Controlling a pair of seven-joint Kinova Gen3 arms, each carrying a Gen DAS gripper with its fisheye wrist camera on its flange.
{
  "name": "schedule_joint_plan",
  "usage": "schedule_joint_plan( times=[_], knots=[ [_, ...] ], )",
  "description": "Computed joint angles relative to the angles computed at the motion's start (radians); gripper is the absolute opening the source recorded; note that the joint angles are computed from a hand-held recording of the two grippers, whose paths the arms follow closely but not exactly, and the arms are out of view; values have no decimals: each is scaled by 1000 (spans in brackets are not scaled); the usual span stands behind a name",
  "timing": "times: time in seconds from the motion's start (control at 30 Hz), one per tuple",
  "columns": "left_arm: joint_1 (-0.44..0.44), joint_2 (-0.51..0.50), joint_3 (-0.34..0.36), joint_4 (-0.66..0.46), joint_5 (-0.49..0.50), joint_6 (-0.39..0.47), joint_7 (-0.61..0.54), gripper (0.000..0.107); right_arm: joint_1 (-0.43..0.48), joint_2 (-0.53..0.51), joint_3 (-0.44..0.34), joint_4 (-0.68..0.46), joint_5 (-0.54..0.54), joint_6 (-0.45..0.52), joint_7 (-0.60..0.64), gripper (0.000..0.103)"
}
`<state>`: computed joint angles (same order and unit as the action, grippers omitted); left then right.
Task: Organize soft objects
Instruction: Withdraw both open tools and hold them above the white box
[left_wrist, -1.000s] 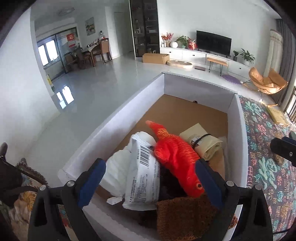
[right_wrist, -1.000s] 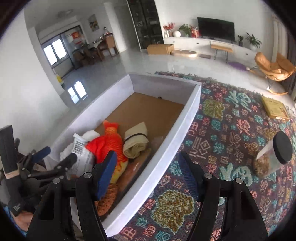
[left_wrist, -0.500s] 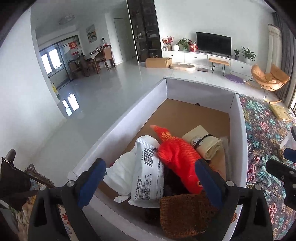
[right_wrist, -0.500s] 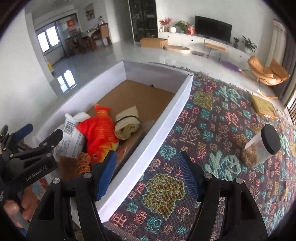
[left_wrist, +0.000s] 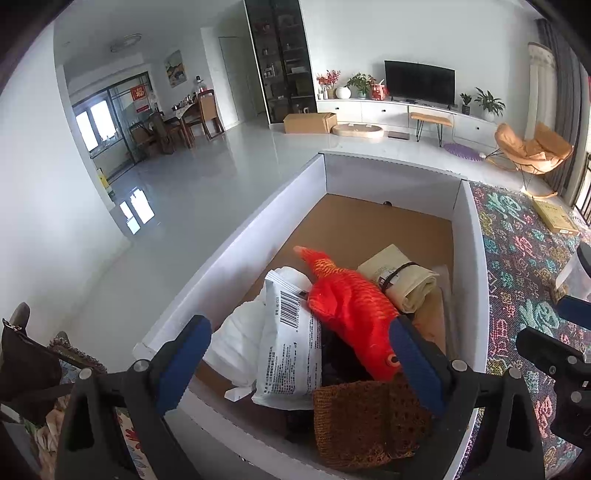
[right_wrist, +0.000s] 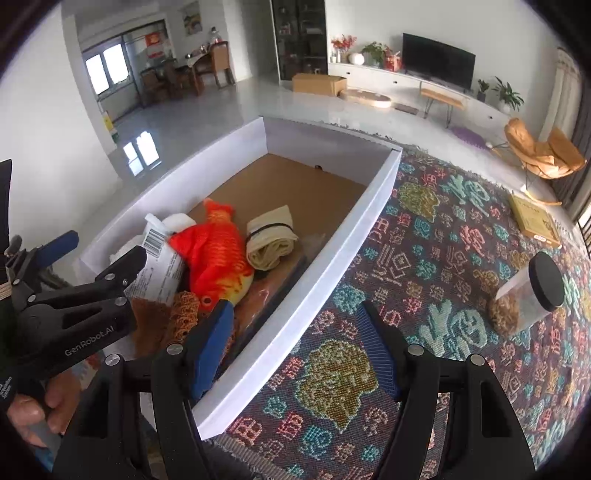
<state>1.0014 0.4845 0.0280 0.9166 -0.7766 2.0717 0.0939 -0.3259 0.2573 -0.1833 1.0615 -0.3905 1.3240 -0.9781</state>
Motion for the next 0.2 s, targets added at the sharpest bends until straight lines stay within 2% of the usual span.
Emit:
schedule_joint_plan(
  times=[0.13, 0.2],
  knots=[
    [23, -32, 13, 55, -27, -70, 35, 98, 12, -9, -1, 16, -19, -10, 10, 72],
    [32, -10, 16, 29, -58, -55, 5, 98, 35, -24, 1, 42, -48, -29, 34, 72]
  ],
)
